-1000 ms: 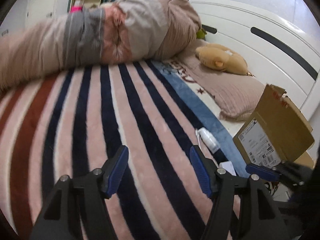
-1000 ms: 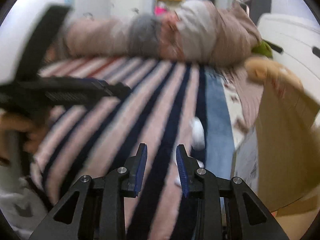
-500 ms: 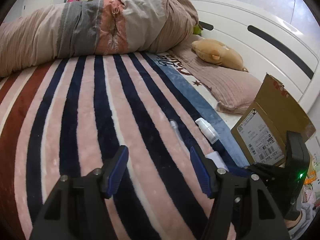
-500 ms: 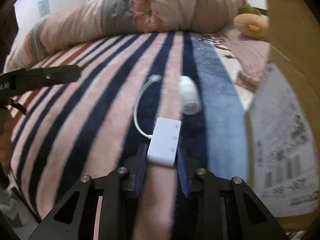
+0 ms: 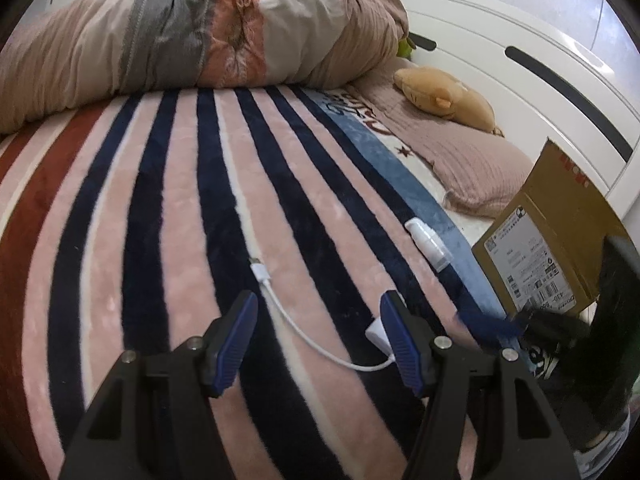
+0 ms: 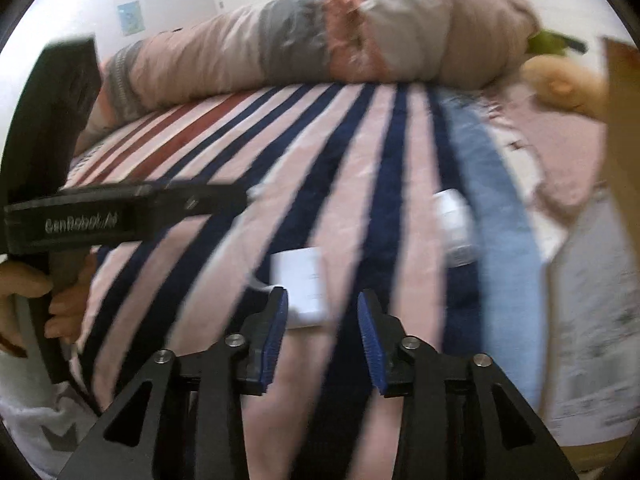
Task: Organize rigid objects
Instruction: 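Grasp the white card-reader adapter with the left tool while the right tool grasps the clear pump bottle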
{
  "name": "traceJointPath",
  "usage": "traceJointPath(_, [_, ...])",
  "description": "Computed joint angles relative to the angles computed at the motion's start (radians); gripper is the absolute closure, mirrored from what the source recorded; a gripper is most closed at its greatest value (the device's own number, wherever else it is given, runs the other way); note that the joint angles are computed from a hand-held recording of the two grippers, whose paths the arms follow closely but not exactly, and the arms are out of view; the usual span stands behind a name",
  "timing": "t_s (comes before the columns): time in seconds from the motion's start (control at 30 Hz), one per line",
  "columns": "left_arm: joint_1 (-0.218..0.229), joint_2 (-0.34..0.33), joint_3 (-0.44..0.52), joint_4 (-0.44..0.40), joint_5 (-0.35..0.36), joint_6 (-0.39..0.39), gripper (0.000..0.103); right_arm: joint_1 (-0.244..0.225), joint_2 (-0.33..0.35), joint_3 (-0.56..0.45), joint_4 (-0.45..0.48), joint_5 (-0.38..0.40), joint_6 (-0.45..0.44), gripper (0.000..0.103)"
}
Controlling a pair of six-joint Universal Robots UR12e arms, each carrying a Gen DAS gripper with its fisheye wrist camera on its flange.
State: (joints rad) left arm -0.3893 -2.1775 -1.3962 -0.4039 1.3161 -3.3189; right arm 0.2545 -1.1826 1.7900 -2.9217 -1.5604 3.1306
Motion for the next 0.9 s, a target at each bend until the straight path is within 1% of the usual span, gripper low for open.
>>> traceJointPath(0.13, [-0.008, -0.009, 0.017, -0.051, 0.009, 0.029, 0.042, -0.004, 0.015, -0.019, -0.013, -0.083, 0.031, 0.069])
traceJointPath(0.17, [-0.009, -0.011, 0.02, -0.058, 0.006, 0.033, 0.043, 0.001, 0.028, -0.032, -0.02, -0.131, 0.036, 0.069])
traceJointPath(0.23, [-0.006, -0.014, 0.023, -0.062, -0.036, 0.04, 0.043, 0.003, 0.06, -0.067, -0.028, -0.179, 0.035, 0.065])
traceJointPath(0.3, [-0.001, -0.016, 0.024, -0.069, -0.106, 0.081, 0.043, -0.001, 0.086, -0.096, -0.017, -0.199, 0.031, 0.063])
traceJointPath(0.33, [-0.001, -0.018, 0.026, -0.079, -0.131, 0.106, 0.043, -0.006, 0.096, -0.107, -0.009, -0.197, 0.027, 0.063])
traceJointPath(0.4, [-0.008, -0.021, 0.035, -0.108, -0.143, 0.155, 0.043, -0.016, 0.107, -0.128, 0.036, -0.182, 0.028, 0.065])
traceJointPath(0.43, [-0.013, -0.025, 0.042, -0.124, -0.137, 0.172, 0.043, -0.021, 0.109, -0.133, 0.059, -0.166, 0.033, 0.078])
traceJointPath(0.47, [-0.016, -0.029, 0.05, -0.139, -0.133, 0.181, 0.043, -0.023, 0.106, -0.128, 0.062, -0.157, 0.035, 0.083])
traceJointPath(0.5, [-0.02, -0.035, 0.059, -0.156, -0.129, 0.19, 0.043, -0.023, 0.101, -0.117, 0.046, -0.155, 0.032, 0.083])
traceJointPath(0.57, [-0.025, -0.039, 0.065, -0.164, -0.119, 0.204, 0.043, -0.022, 0.089, -0.1, 0.029, -0.145, 0.022, 0.083])
traceJointPath(0.63, [-0.028, -0.039, 0.063, -0.163, -0.127, 0.233, 0.043, -0.018, 0.069, -0.077, 0.039, -0.139, 0.005, 0.083])
traceJointPath(0.73, [-0.038, -0.04, 0.065, -0.168, -0.097, 0.264, 0.043, -0.009, 0.033, -0.035, 0.063, -0.13, -0.051, 0.083])
traceJointPath(0.8, [-0.042, -0.045, 0.068, -0.164, -0.089, 0.269, 0.043, -0.005, 0.012, -0.01, 0.076, -0.122, -0.075, 0.083])
traceJointPath(0.83, [-0.044, -0.047, 0.07, -0.159, -0.083, 0.269, 0.043, -0.003, 0.005, -0.002, 0.078, -0.127, -0.072, 0.083])
traceJointPath(0.9, [-0.05, -0.048, 0.069, -0.147, -0.049, 0.275, 0.044, -0.003, -0.009, 0.017, 0.075, -0.138, -0.056, 0.083])
